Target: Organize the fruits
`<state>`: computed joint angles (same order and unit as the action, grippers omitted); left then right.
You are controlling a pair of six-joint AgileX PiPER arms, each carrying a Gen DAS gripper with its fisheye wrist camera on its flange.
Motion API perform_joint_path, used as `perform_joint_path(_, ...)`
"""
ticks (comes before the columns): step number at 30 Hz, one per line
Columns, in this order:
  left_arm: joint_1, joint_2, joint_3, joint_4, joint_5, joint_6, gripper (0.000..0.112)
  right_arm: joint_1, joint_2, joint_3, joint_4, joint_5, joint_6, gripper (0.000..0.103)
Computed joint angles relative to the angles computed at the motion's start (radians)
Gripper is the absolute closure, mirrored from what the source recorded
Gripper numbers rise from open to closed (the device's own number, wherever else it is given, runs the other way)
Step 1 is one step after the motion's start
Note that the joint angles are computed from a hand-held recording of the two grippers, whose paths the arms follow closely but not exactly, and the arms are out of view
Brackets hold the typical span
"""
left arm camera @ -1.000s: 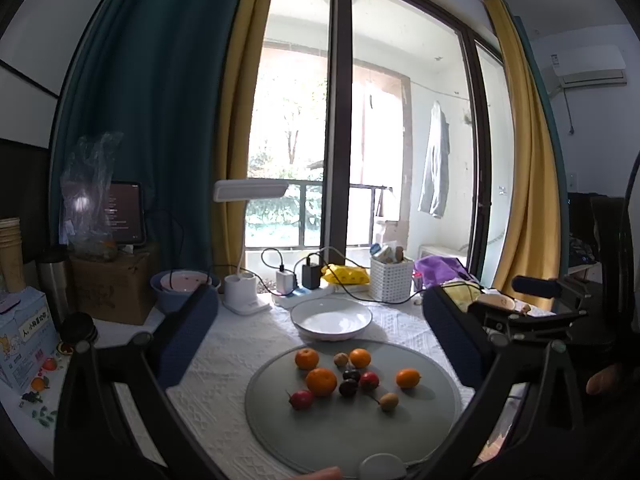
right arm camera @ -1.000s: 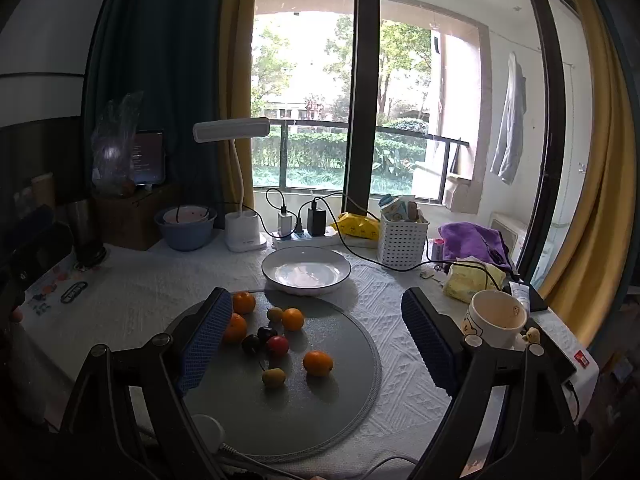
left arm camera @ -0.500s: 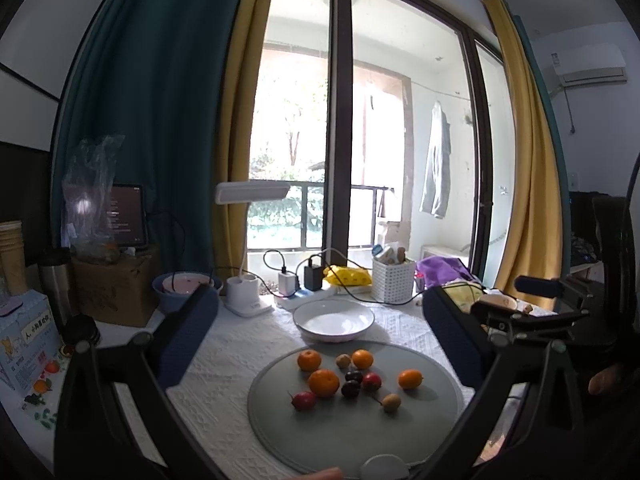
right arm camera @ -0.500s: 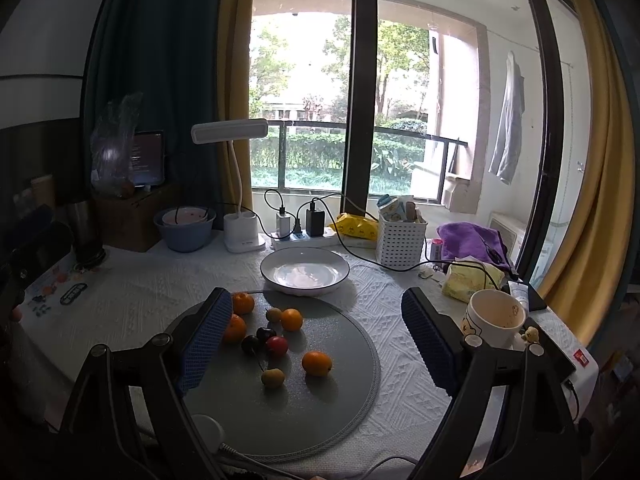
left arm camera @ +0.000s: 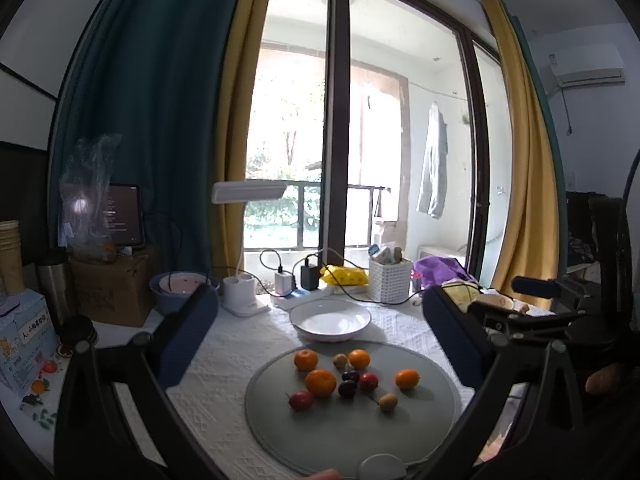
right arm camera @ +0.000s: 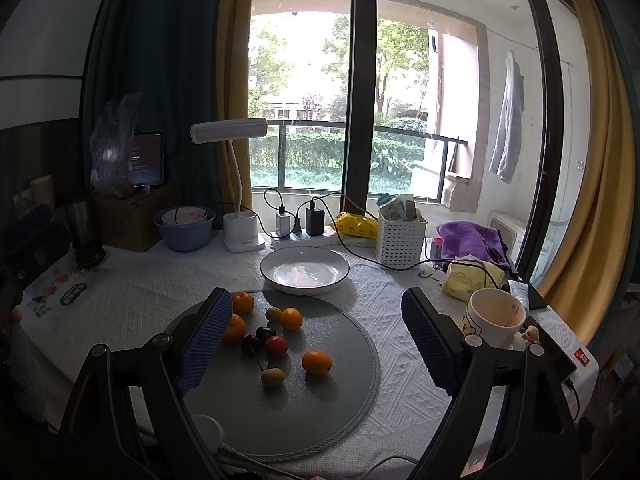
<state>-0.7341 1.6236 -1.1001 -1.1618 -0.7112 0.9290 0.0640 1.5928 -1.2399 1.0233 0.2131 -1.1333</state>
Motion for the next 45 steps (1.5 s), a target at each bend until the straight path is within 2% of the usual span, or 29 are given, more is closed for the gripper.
perform_joint_path(26,0.000,0.006,-0.014,-0.027,-0.006,0.005,0.010,-0.004,0.002,-0.002,0.019,-0.003,-0.018,0.014)
perform_joint_path(45,0.015,0.023,-0.040,-0.064,0.039,0.050,0.010,-0.004,0.011,-0.008,0.012,-0.008,-0.007,0.014)
